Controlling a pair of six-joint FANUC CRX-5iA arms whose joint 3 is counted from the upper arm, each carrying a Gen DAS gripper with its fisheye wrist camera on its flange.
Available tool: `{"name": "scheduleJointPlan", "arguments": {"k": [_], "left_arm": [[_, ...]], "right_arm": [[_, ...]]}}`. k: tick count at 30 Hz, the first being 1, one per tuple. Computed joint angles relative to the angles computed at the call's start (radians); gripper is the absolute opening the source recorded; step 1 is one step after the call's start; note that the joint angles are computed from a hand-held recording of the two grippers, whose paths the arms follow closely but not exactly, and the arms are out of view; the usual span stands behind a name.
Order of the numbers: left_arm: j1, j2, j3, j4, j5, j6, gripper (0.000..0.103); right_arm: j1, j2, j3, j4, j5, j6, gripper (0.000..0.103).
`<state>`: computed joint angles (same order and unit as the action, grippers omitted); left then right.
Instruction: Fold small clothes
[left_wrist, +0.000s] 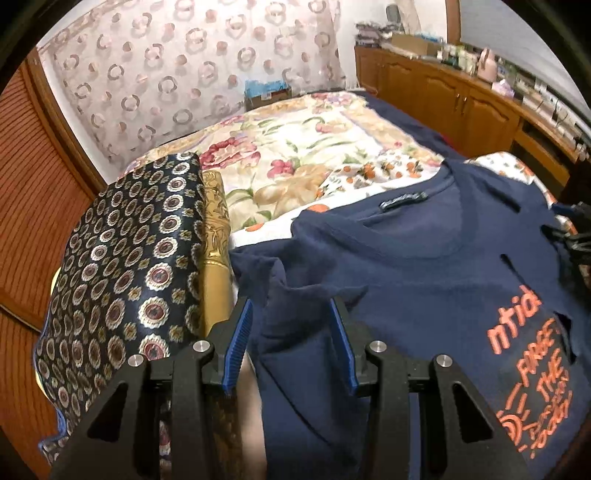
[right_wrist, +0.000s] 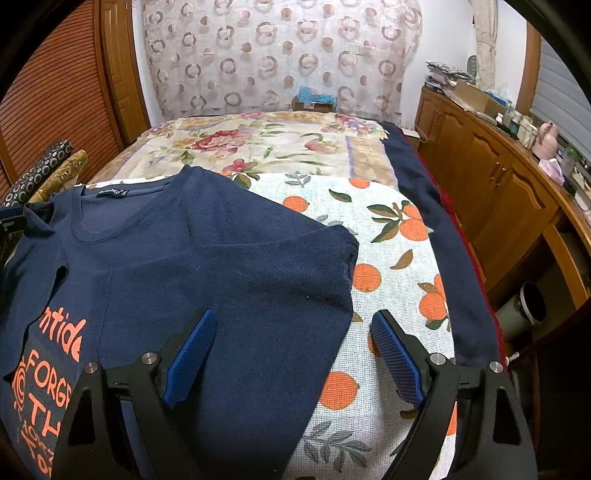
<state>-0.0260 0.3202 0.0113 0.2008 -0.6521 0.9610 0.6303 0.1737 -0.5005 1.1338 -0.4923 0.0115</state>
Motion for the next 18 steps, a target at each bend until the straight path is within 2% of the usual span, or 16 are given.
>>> {"name": "scheduleJointPlan", "arguments": {"k": [4,7,10,14,18], "left_arm": [[-0.007,0.021,0.028,-0.040,-0.019,0.042,0.044],[-0.001,0.029,0.033,0.010,-0.047,-0.001,0.005],[0.008,-0.024,-0.039,0.081,0.033,-0.066,0.005],[0.033,-0.129,-0.169,0.267,0.146,-0.213,0.005],[0.050,-0.180,-0.215,0.366,0.149,-0.312,0.005]], "right_arm": [[0.000,0.000,-0.001,0.001,0.000,-0.001,0.087],[0.000,-0.001,-0.001,0.000,0.000,0.000,0.087],[0.000,-0.001,-0.001,0.000,0.000,0.000,0.087],[0.000,-0.002,-0.002,0.000,0.000,0.000,0.087],[0.000,-0.003,0.001,-0.015,0.006,0.022,0.087]]}}
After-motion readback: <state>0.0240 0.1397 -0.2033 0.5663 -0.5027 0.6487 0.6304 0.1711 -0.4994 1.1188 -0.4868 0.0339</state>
